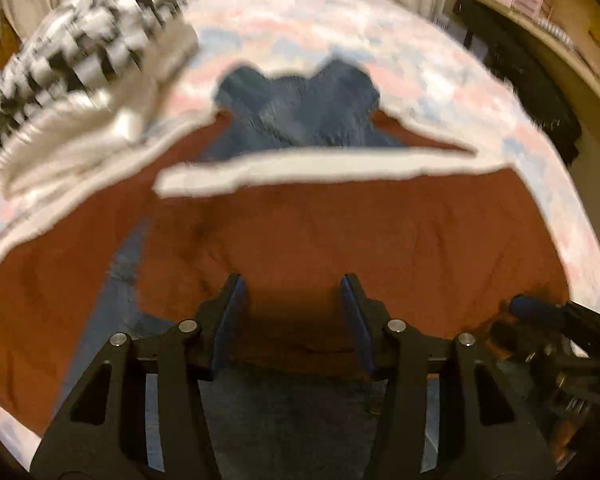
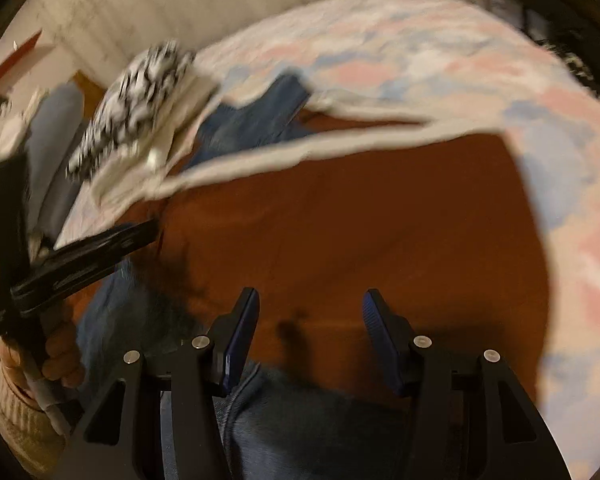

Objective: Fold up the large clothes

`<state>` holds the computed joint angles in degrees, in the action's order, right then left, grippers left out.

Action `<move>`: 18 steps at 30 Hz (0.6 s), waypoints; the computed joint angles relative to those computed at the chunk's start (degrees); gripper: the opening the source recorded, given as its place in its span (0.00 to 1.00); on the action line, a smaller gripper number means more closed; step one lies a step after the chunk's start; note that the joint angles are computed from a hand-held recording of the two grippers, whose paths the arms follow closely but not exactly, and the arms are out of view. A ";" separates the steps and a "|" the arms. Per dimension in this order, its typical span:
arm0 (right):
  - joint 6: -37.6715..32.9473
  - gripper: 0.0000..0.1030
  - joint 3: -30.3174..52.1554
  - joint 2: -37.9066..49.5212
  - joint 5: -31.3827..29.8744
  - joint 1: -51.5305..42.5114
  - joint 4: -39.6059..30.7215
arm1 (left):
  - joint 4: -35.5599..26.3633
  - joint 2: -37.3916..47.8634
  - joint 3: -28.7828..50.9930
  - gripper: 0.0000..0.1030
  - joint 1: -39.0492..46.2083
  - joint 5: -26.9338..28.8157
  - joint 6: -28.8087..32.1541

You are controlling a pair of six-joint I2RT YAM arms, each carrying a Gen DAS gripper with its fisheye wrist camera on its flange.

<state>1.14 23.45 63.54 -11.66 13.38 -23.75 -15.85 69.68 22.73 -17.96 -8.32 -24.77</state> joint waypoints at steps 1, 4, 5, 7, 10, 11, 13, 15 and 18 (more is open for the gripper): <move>0.55 0.53 -1.05 0.79 1.47 1.00 0.94 | 1.66 3.68 -0.18 0.45 -1.25 -1.12 -0.99; -1.81 0.50 -3.74 -2.35 1.84 -3.42 0.52 | 6.39 6.92 -2.54 0.45 -3.88 -3.78 -1.80; -3.30 0.49 -4.11 -4.74 1.75 -6.72 -1.15 | 6.58 6.38 -3.00 0.45 -4.73 -4.50 -2.01; -6.66 0.46 -4.32 -8.24 2.16 -13.74 -3.97 | 6.50 4.81 -3.94 0.45 -4.51 -3.86 -2.05; -14.08 0.46 -3.36 -11.08 -3.65 -29.18 -8.65 | 7.24 1.54 -6.53 0.45 -3.92 -2.30 -2.30; -15.81 0.46 -2.54 -10.81 -5.89 -32.87 -10.45 | 6.86 0.79 -6.70 0.45 -3.82 -2.19 -2.08; -17.87 0.46 -1.56 -11.55 -8.14 -37.20 -13.39 | 5.35 -0.72 -6.84 0.45 -5.13 -3.09 -2.69; -18.39 0.46 -0.45 -11.23 -9.02 -38.77 -14.74 | 5.08 -0.33 -6.39 0.47 -4.72 -3.23 -2.19; -19.54 0.52 1.62 -9.70 -10.84 -41.72 -16.59 | 1.55 -3.17 -6.02 0.52 -6.15 -3.77 -3.77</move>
<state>-18.40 25.07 53.85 -22.50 -28.34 -40.33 -14.30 66.51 16.70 -24.11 -12.09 -28.55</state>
